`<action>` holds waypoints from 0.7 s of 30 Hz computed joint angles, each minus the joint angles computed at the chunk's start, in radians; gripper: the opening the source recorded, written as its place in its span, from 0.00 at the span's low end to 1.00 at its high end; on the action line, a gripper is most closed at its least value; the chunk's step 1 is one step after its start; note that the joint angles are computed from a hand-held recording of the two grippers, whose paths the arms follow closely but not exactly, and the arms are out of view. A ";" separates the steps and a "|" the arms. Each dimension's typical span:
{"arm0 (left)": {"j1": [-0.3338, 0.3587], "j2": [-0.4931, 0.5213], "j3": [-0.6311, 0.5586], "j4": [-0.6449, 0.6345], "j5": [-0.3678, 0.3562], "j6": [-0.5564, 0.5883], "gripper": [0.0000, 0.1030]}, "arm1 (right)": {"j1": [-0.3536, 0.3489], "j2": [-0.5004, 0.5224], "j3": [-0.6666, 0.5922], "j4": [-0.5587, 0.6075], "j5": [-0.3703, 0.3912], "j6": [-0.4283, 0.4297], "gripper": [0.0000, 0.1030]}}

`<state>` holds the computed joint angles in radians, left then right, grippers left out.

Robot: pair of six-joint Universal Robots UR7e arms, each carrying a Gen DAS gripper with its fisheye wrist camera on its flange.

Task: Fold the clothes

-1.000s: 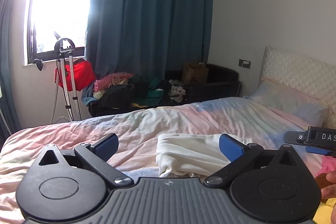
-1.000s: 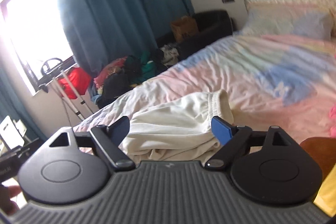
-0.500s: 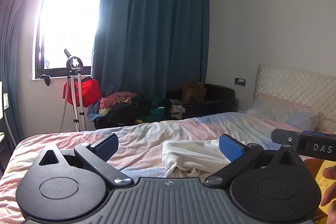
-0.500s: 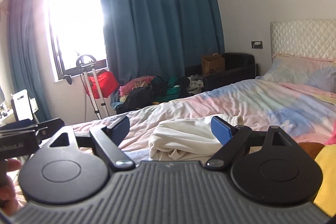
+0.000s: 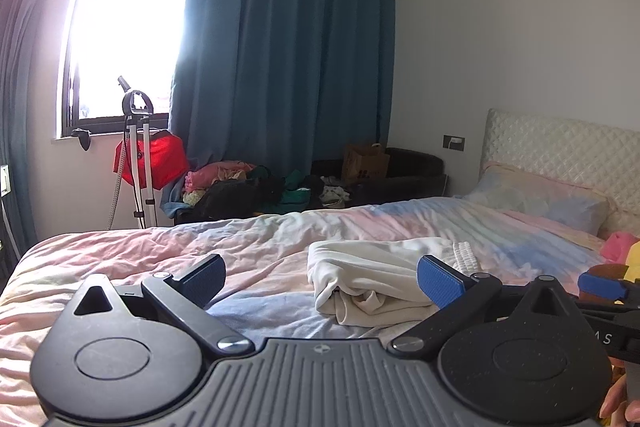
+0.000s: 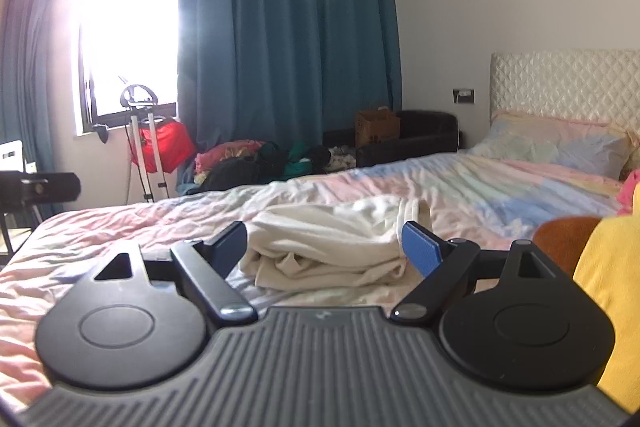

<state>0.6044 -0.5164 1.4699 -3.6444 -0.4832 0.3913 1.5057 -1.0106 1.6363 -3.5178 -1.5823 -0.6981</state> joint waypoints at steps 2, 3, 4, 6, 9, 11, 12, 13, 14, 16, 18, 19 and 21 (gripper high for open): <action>0.006 0.013 -0.002 -0.012 0.002 0.013 1.00 | -0.006 0.006 0.002 0.006 -0.011 0.001 0.83; 0.009 0.018 -0.002 -0.012 0.000 0.015 1.00 | -0.009 0.008 0.002 0.010 -0.016 0.004 0.83; 0.013 0.021 -0.002 -0.006 -0.003 0.011 1.00 | -0.010 0.012 0.003 0.002 -0.011 0.005 0.83; 0.019 0.024 0.002 0.008 -0.010 -0.006 1.00 | -0.013 0.019 0.005 -0.020 0.001 0.005 0.83; 0.024 0.034 0.000 0.004 -0.010 0.001 1.00 | -0.005 0.038 0.009 -0.057 -0.013 -0.031 0.83; 0.028 0.037 -0.002 0.010 -0.010 -0.011 1.00 | -0.003 0.047 0.013 -0.078 -0.009 -0.064 0.83; 0.030 0.037 -0.001 0.015 -0.010 -0.020 1.00 | -0.002 0.052 0.015 -0.088 -0.007 -0.080 0.83; 0.032 0.036 0.001 0.019 -0.012 -0.027 1.00 | -0.001 0.056 0.017 -0.098 -0.005 -0.096 0.83; 0.034 0.036 0.003 0.019 -0.014 -0.029 1.00 | 0.000 0.058 0.016 -0.096 -0.005 -0.103 0.83; 0.036 0.038 0.001 0.014 -0.011 -0.025 1.00 | 0.004 0.063 0.009 -0.089 -0.017 -0.105 0.83; 0.036 0.044 -0.002 0.002 -0.003 -0.013 1.00 | 0.003 0.062 0.001 -0.073 -0.018 -0.095 0.83; 0.036 0.044 -0.002 0.001 -0.002 -0.012 1.00 | 0.002 0.060 0.000 -0.073 -0.016 -0.087 0.83; 0.038 0.043 0.001 0.009 -0.003 -0.023 1.00 | 0.001 0.061 -0.003 -0.070 -0.018 -0.077 0.83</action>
